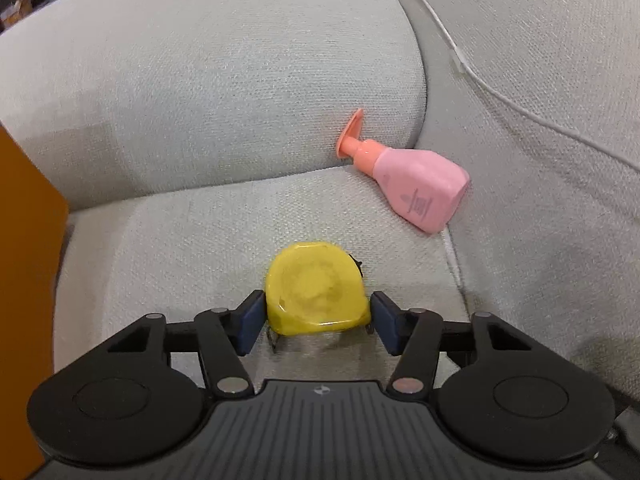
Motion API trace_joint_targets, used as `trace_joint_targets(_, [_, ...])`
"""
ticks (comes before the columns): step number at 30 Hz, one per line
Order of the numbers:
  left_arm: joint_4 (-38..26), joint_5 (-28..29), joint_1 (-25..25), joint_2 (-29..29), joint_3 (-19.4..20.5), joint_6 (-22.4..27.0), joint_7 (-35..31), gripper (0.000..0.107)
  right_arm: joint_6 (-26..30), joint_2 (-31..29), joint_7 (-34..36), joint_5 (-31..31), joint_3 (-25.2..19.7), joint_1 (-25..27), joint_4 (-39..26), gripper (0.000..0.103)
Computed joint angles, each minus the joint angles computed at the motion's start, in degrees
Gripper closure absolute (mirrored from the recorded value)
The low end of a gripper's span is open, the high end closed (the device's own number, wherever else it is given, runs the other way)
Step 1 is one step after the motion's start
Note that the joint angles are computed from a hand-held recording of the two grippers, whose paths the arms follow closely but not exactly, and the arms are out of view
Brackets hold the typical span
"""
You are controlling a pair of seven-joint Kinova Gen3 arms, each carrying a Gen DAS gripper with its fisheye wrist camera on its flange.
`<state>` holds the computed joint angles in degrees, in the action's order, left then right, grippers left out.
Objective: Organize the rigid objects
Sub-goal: 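Close the left gripper on the yellow tape measure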
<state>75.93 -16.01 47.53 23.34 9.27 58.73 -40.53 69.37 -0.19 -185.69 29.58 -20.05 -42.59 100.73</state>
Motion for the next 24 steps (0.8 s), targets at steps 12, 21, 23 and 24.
trace_joint_targets(12, [0.4,11.7,-14.4,-2.1,6.5,4.8,-23.8,0.042,-1.8,0.1,1.1,0.3,0.3,0.0,0.8,0.067])
trace_joint_targets(21, [10.6,7.7,-7.9,-8.7,1.7,-6.7,-15.1,0.025,-2.6,0.5,2.4,-0.6,0.9,0.5,0.6,0.067])
trace_joint_targets(23, [13.3,4.4,-6.2,-10.1,1.2,-9.3,-10.6,0.025,-2.7,0.7,2.6,-0.6,0.9,0.5,0.5,0.066])
trace_joint_targets(24, [14.1,3.3,-6.1,-10.4,1.4,-10.5,-9.3,0.025,-2.8,0.8,3.0,-0.7,0.9,0.6,0.5,0.066])
